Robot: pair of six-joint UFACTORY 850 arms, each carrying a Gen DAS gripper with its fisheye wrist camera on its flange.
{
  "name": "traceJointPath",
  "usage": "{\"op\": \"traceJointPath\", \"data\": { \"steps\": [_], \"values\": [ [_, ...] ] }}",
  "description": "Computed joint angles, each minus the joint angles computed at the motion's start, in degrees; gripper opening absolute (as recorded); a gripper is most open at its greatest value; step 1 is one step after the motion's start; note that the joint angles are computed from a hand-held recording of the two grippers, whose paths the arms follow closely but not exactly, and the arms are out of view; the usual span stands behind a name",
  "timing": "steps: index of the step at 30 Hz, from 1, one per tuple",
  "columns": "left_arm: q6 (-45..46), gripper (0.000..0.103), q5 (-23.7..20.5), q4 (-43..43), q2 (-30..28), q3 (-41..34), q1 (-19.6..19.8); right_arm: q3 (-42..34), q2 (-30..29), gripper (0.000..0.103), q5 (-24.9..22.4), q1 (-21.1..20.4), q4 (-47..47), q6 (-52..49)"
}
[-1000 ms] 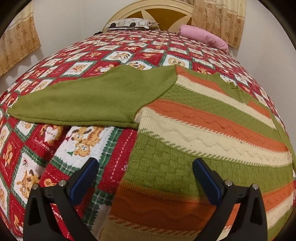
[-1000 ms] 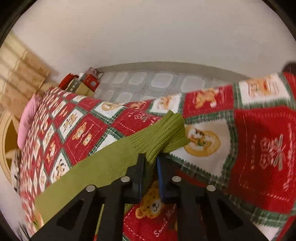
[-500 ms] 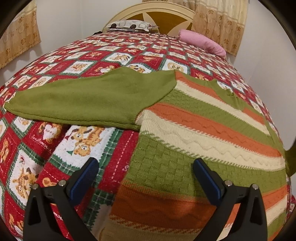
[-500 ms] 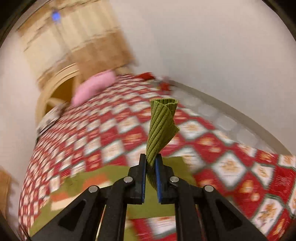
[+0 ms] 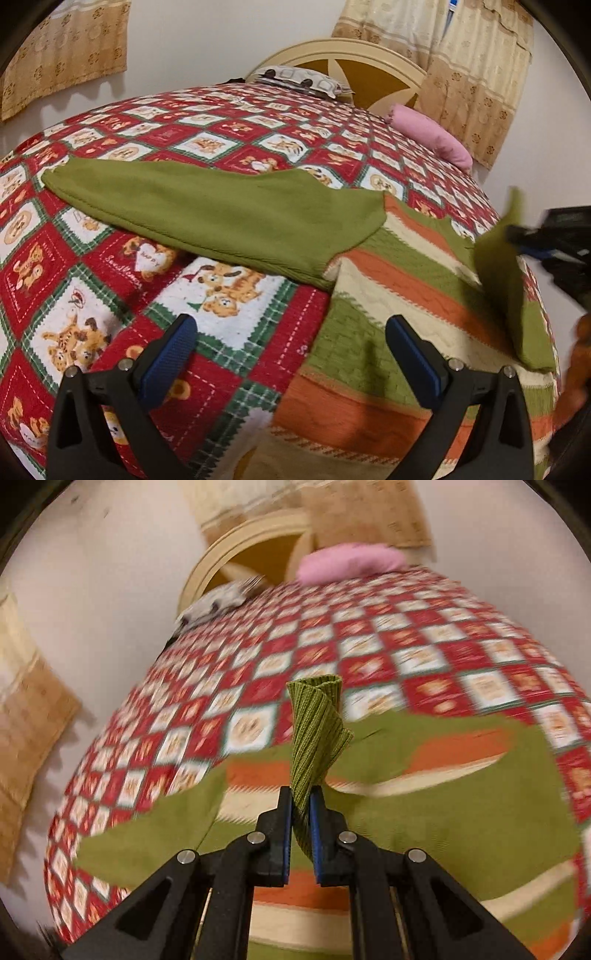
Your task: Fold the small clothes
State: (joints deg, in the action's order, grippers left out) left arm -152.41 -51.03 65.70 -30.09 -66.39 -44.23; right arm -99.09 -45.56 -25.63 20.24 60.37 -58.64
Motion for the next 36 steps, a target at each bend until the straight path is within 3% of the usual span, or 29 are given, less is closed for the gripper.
{"op": "traceJointPath", "data": {
  "steps": [7,9,11,12,14,16,20,25,27,31,36],
  "values": [
    [-1.7,0.103,1.5,1.1,0.5,1.0,0.4,-1.6,-4.7,0.009,-2.0,3.0,-1.5,-0.1],
    [-2.0,0.103,2.3,1.3,0.6,1.2,0.6,-3.6,-6.4,0.014,-6.4,2.7,-1.0,-1.0],
    [-2.8,0.103,2.9,1.8,0.8,1.6,0.7,-5.4,-7.7,0.031,-11.3,2.1,0.1,-2.8],
    [-3.1,0.103,3.3,2.0,0.9,1.8,0.8,-6.4,-8.5,0.033,-15.9,1.3,2.8,-4.6],
    [-3.1,0.103,3.7,2.0,1.0,1.9,0.9,-6.1,-8.3,0.033,-20.0,0.4,6.2,-7.0],
    [-2.6,0.103,3.7,1.9,0.8,1.7,0.9,-4.1,-6.6,0.033,-18.1,0.1,7.8,-9.3],
    [-0.5,0.103,3.4,1.0,0.3,0.9,1.0,-1.4,-4.6,0.033,-9.1,0.5,6.8,-8.1],
    [-0.1,0.103,3.1,0.5,0.2,0.7,1.0,-4.3,-7.8,0.033,-13.4,2.2,1.0,-4.3],
    [-0.6,0.103,3.2,0.6,0.3,0.9,1.0,-1.5,-6.3,0.034,-10.8,3.0,2.9,-8.8],
    [-0.1,0.103,3.2,0.1,0.1,0.7,1.1,0.0,-4.3,0.032,-13.1,1.8,1.9,-10.6],
    [1.1,0.103,3.3,-0.5,-0.1,0.3,1.1,4.0,0.1,0.032,-1.4,-2.4,9.6,-19.3]
  ]
}}
